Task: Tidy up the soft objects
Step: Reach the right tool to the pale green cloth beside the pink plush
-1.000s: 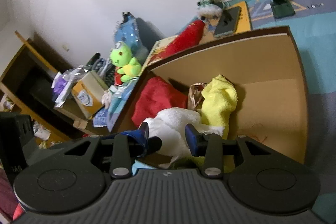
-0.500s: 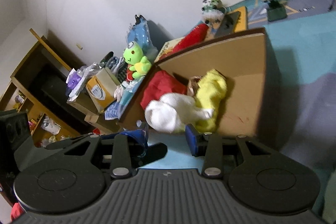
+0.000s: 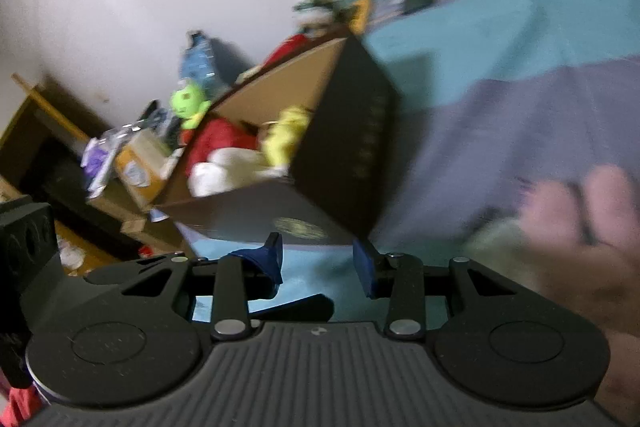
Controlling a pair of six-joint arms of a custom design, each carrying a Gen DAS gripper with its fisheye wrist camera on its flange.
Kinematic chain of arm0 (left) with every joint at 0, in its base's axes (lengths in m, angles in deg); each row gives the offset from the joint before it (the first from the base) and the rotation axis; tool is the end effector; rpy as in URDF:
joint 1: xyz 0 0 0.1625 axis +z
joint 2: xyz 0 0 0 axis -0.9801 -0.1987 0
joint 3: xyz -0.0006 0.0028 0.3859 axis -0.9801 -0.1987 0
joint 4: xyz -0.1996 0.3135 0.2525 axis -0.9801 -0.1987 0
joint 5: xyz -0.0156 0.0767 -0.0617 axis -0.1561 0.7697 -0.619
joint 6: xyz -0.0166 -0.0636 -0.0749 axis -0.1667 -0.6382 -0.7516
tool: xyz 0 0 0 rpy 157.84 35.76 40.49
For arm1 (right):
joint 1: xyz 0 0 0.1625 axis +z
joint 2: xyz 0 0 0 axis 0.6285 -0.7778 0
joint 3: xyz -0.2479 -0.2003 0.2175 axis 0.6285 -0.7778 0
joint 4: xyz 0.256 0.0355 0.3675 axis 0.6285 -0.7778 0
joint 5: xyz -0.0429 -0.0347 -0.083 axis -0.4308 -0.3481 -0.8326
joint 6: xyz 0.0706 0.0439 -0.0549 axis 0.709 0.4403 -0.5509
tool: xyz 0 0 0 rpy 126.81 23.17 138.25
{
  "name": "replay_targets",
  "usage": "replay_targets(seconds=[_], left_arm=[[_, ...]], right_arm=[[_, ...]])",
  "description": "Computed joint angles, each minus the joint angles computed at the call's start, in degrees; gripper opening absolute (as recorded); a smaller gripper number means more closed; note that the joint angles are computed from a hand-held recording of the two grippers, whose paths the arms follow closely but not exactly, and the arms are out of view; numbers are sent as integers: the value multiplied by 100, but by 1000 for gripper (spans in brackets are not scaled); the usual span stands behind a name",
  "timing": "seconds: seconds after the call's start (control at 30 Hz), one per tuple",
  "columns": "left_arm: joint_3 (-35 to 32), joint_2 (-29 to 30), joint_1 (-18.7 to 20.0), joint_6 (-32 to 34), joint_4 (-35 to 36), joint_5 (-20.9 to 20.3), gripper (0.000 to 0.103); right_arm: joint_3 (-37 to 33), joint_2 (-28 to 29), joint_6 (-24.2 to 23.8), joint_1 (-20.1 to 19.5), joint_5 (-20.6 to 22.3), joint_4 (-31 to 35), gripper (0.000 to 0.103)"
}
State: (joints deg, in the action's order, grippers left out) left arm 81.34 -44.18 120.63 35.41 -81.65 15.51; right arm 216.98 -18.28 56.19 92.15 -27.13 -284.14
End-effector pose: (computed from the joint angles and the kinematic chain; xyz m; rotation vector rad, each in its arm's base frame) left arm -0.0754 -0.3198 0.3601 0.8916 2.4930 -0.4811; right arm 0.3747 -0.2817 0.0171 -0.0923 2.9841 -0.9535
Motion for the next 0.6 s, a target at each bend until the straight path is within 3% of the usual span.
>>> replay_targets(seconds=[0.3,0.6], left_arm=[[296,475,39,353,-321,-967,75],[494,1114,189,458,-1047,-1050,75]], right_arm=[[980,-879,707,-174,-568,355,22],[1237,-1062,675,-336,-433,234,22]])
